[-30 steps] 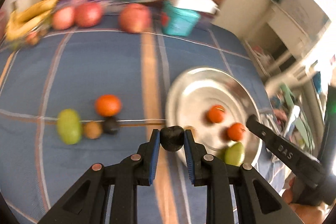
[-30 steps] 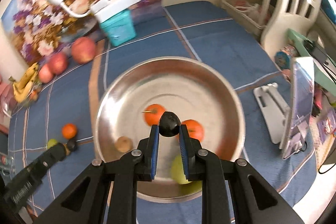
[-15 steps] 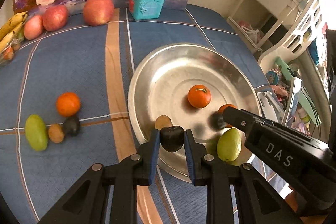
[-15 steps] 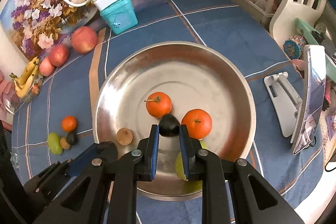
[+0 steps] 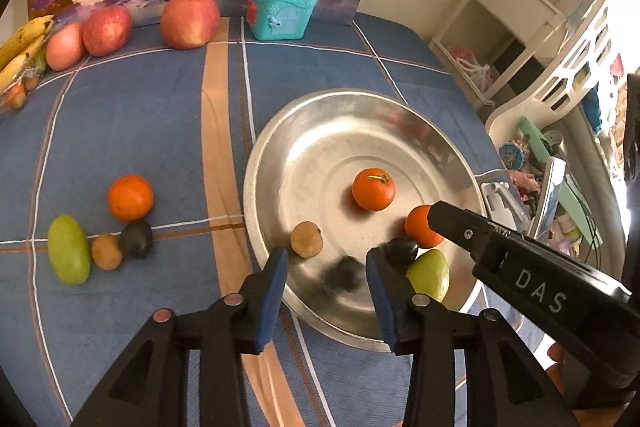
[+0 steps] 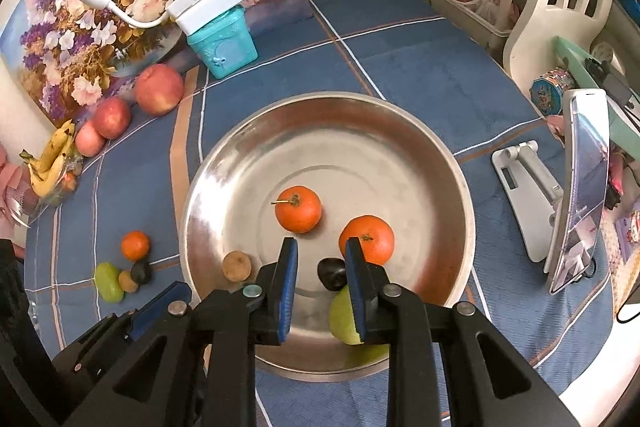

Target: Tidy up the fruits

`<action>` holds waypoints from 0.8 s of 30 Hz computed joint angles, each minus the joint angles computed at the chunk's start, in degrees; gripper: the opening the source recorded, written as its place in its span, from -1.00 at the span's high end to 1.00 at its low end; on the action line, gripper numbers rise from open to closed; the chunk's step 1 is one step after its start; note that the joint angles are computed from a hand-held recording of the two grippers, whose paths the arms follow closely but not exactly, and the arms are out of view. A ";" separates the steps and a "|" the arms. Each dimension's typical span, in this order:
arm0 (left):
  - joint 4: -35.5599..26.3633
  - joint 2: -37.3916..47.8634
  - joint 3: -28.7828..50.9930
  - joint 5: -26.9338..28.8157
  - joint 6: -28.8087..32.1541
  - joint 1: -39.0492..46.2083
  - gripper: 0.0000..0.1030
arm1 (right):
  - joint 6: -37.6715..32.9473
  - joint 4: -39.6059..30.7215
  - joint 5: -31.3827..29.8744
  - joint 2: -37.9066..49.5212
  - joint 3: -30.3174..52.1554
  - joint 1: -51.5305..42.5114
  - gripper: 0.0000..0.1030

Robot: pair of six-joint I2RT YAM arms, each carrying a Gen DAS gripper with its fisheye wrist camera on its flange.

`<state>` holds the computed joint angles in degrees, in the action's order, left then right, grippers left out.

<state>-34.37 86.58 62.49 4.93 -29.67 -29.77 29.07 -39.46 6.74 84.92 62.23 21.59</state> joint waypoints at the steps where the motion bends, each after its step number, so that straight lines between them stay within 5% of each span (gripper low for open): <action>1: -0.37 -0.19 -0.01 0.02 -0.39 0.39 0.03 | 0.03 0.01 0.02 -0.07 -0.02 0.12 0.52; 5: -2.48 -0.83 -0.27 0.60 -1.95 3.16 -0.09 | -0.12 -0.53 0.56 0.37 0.32 0.54 0.51; 7: -3.42 -1.20 -0.62 0.16 -2.50 4.48 -0.17 | -0.27 -0.86 0.69 0.96 0.70 0.74 0.19; 12: -5.97 -2.77 -1.74 -1.74 -3.85 9.27 -0.42 | -0.34 -1.74 2.28 2.31 1.47 1.88 -0.13; 15: -7.04 -4.10 -2.53 -3.32 -4.60 12.97 -0.63 | -0.53 -2.01 3.80 2.67 1.68 2.89 -0.48; 19: -7.74 -6.72 -3.91 -5.24 -4.98 17.98 -1.00 | -0.66 -1.86 4.44 3.01 1.88 3.74 -0.58; 24: -7.96 -8.82 -4.97 -6.83 -3.17 23.82 -1.00 | -0.58 -0.68 4.95 2.90 1.59 4.85 -0.82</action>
